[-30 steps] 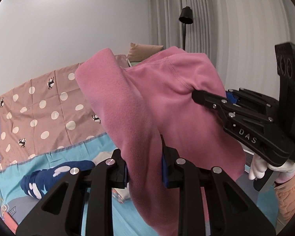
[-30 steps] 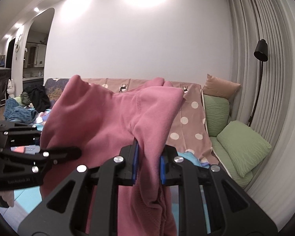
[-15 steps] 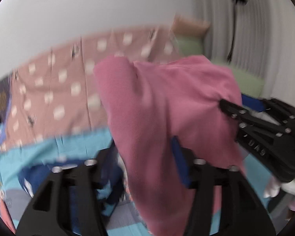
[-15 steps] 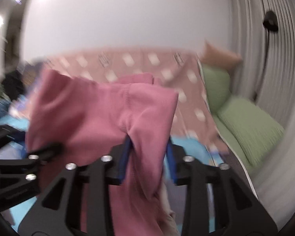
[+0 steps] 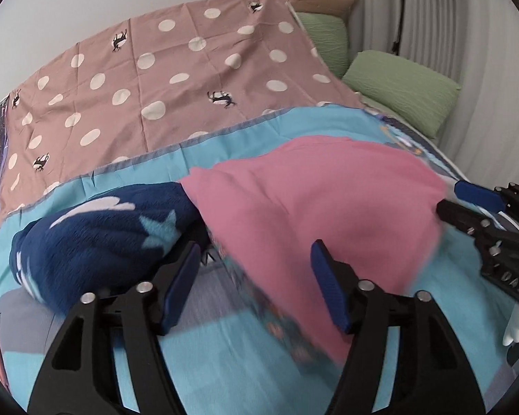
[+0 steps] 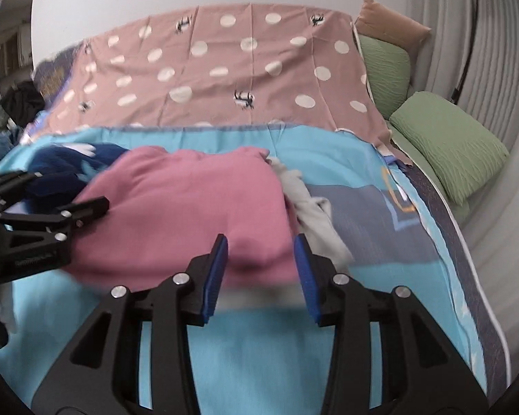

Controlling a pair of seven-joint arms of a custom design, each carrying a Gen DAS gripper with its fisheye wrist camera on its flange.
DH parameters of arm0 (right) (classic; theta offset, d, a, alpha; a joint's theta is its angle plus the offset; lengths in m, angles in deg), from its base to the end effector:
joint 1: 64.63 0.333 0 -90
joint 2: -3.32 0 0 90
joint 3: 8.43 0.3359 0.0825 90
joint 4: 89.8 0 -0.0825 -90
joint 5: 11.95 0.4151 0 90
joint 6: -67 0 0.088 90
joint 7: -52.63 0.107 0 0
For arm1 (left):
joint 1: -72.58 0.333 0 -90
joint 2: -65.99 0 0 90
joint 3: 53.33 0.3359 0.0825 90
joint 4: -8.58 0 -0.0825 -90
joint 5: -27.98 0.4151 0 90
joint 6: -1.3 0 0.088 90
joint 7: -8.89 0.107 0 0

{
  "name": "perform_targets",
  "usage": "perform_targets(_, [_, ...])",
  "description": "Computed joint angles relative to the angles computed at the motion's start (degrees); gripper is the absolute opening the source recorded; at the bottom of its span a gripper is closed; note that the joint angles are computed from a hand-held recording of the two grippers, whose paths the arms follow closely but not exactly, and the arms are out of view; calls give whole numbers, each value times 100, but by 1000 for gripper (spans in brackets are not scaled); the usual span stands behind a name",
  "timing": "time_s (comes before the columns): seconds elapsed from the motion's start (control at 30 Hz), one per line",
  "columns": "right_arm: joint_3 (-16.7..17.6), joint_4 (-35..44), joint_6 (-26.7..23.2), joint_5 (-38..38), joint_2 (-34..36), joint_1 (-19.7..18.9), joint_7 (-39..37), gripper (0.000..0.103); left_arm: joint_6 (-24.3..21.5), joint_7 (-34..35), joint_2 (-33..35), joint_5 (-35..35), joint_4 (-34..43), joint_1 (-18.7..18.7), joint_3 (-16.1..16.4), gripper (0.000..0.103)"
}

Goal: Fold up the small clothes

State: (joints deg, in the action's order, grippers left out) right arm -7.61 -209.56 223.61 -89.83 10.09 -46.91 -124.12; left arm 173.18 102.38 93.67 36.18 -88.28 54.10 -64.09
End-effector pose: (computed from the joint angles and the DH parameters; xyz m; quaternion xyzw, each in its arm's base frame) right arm 0.5721 0.2312 0.4033 -0.5877 0.6794 -0.3448 0.2723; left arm 0.6653 -0.3571 0.4224 -0.4083 0.8176 -0.3425 0.2180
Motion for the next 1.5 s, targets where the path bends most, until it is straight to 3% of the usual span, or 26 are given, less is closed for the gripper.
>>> perform_targets(0.07, [69, -351, -71, -412, -423, 85, 473, 46, 335, 13, -383, 14, -576, 45, -42, 73])
perform_targets(0.1, [161, -512, -227, -564, -646, 116, 627, 50, 519, 105, -580, -60, -875, 188, -212, 74])
perform_targets(0.13, [257, -646, -368, -693, -834, 127, 754, 57, 729, 309, -797, -242, -1218, 508, -582, 75])
perform_targets(0.2, [544, -1019, -863, -946, -1322, 207, 1141, 74, 1037, 431, -1155, -484, -1713, 778, -905, 86])
perform_targets(0.27, [764, -1338, -1039, -1148, -1763, 242, 1610, 99, 1481, 297, -1620, -569, -2287, 634, -773, 93])
perform_targets(0.3, [905, -1559, -1140, -1330, -2061, 282, 2037, 100, 1692, 228, -1816, -589, -2530, 627, -770, 97])
perform_targets(0.37, [1167, -1844, -1506, -1368, -2480, 364, 2454, 101, 2077, -249, -2239, -336, -3043, 1051, -1166, 102])
perform_targets(0.4, [1311, -1978, -1748, -1221, -2704, 433, 2474, 101, 2230, -983, -2486, 273, -3295, 1415, -1403, 102])
perform_targets(0.47, [1489, -2183, -1930, -975, -3070, 538, 2454, 101, 2317, -2085, -2855, 1136, -3586, 1558, -1353, 102])
perform_targets(0.53, [1598, -2305, -1994, -708, -3309, 577, 2449, 101, 2223, -1974, -3318, 631, -3962, 1652, -1525, 102])
perform_targets(0.6, [1752, -2434, -2127, -336, -3544, 629, 2393, 101, 2125, -1585, -3835, -129, -4323, 2128, -2144, 102])
perform_targets(0.63, [1832, -2478, -2210, -129, -3635, 652, 2311, 101, 2160, -1569, -3999, -244, -4456, 2169, -2205, 102])
perform_targets(0.83, [2236, -2662, -2521, 826, -4007, 787, 1951, 101, 1931, -1578, -4902, -530, -5208, 1199, -1358, 102])
perform_targets(1.07, [2509, -2796, -2435, 1605, -4217, 840, 1702, 101, 1710, -1644, -5757, -511, -5838, 1198, -1477, 102])
perform_targets(1.23, [2691, -2732, -2514, 1994, -4167, 857, 1446, 101, 1406, -1777, -6127, -499, -6138, 694, -972, 102])
perform_targets(1.5, [2984, -2608, -2787, 2268, -4148, 972, 1297, 101, 1451, -1774, -6827, -443, -6739, 145, -437, 102])
